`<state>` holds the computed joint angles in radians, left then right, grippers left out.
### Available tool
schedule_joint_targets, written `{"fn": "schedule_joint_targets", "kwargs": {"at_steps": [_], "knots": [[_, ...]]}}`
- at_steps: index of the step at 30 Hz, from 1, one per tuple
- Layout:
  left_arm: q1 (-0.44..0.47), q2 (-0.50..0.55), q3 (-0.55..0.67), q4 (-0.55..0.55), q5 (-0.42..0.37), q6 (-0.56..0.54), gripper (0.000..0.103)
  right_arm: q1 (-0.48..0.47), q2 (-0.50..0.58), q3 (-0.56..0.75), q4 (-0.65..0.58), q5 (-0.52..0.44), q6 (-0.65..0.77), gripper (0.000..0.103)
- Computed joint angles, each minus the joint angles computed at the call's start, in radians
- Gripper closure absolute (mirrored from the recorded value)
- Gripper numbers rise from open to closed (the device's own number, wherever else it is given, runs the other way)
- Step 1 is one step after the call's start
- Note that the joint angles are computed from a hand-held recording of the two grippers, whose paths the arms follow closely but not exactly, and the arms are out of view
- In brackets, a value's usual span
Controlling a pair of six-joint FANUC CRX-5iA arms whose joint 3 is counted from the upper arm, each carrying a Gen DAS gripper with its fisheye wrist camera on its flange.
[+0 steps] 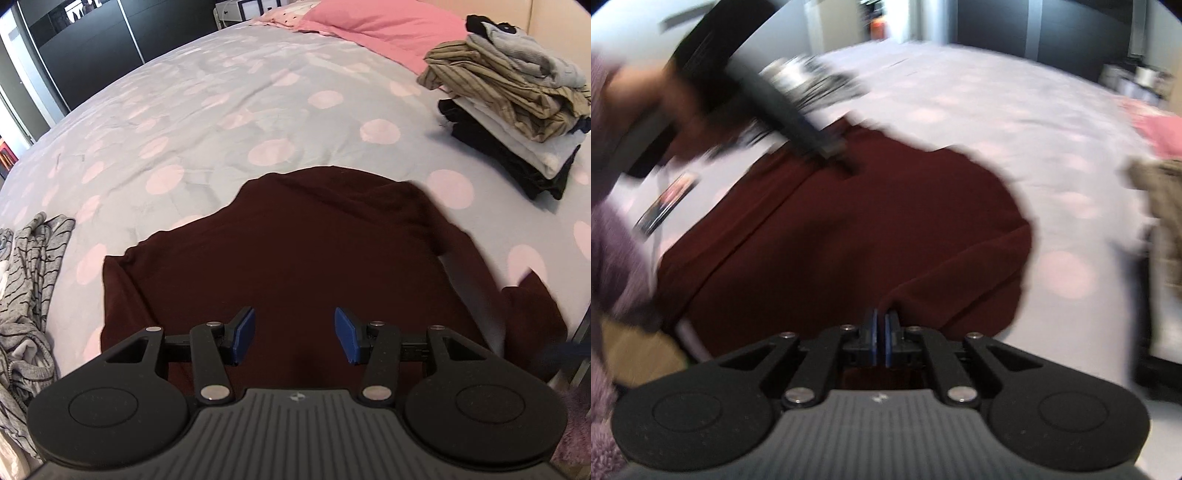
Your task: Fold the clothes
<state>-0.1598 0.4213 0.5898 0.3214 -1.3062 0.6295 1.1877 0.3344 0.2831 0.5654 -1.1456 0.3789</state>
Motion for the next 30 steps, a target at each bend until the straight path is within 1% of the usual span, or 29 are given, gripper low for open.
{"fn": "schedule_joint_targets", "kwargs": {"at_steps": [1,2,3,4,5,7,10,14,15,17,18,19,20,22,24,26,30], "knots": [[0.000,-0.007,-0.010,0.005,0.000,-0.007,0.057,0.001,0.015,0.024,-0.039,0.010,0.040,0.097],[0.000,-0.013,-0.020,0.010,0.000,-0.014,0.057,0.002,0.031,0.049,-0.082,0.019,0.083,0.093],[0.001,-0.019,-0.029,0.014,-0.002,-0.020,0.057,0.003,0.041,0.064,-0.104,0.018,0.106,0.085],[0.001,-0.024,-0.038,0.018,-0.005,-0.027,0.057,0.006,0.048,0.071,-0.111,0.012,0.112,0.069],[0.003,-0.030,-0.048,0.022,-0.006,-0.032,0.057,0.009,0.054,0.078,-0.118,0.006,0.118,0.065],[0.004,-0.043,-0.074,0.030,-0.008,-0.042,0.057,0.012,0.039,0.055,-0.102,0.013,0.067,0.064],[0.010,-0.063,-0.117,0.052,-0.019,-0.063,0.058,0.017,-0.010,-0.018,-0.039,0.031,-0.072,0.064],[0.020,-0.092,-0.178,0.080,-0.044,-0.078,0.058,0.034,-0.069,-0.106,0.048,-0.004,-0.215,0.063],[0.023,-0.101,-0.197,0.088,-0.045,-0.078,0.058,0.036,-0.074,-0.110,0.058,-0.046,-0.229,0.062],[0.031,-0.120,-0.242,0.122,-0.045,-0.073,0.065,0.043,-0.071,-0.104,0.066,-0.169,-0.245,0.062],[0.033,-0.123,-0.257,0.144,-0.052,-0.063,0.066,0.040,-0.066,-0.102,0.059,-0.226,-0.258,0.062],[0.032,-0.119,-0.263,0.160,-0.067,-0.058,0.066,0.033,-0.065,-0.105,0.049,-0.270,-0.278,0.062],[0.030,-0.116,-0.269,0.175,-0.082,-0.052,0.066,0.024,-0.074,-0.123,0.039,-0.280,-0.306,0.062],[0.023,-0.113,-0.283,0.201,-0.105,-0.044,0.066,0.005,-0.126,-0.195,0.027,-0.217,-0.377,0.062],[0.005,-0.129,-0.308,0.186,-0.089,-0.064,0.065,-0.011,-0.158,-0.256,0.038,-0.129,-0.444,0.062],[-0.010,-0.146,-0.335,0.172,-0.070,-0.088,0.065,-0.020,-0.168,-0.288,0.061,-0.067,-0.491,0.062],[-0.030,-0.161,-0.366,0.130,-0.046,-0.101,0.066,-0.019,-0.174,-0.298,0.085,-0.008,-0.503,0.062]]}}
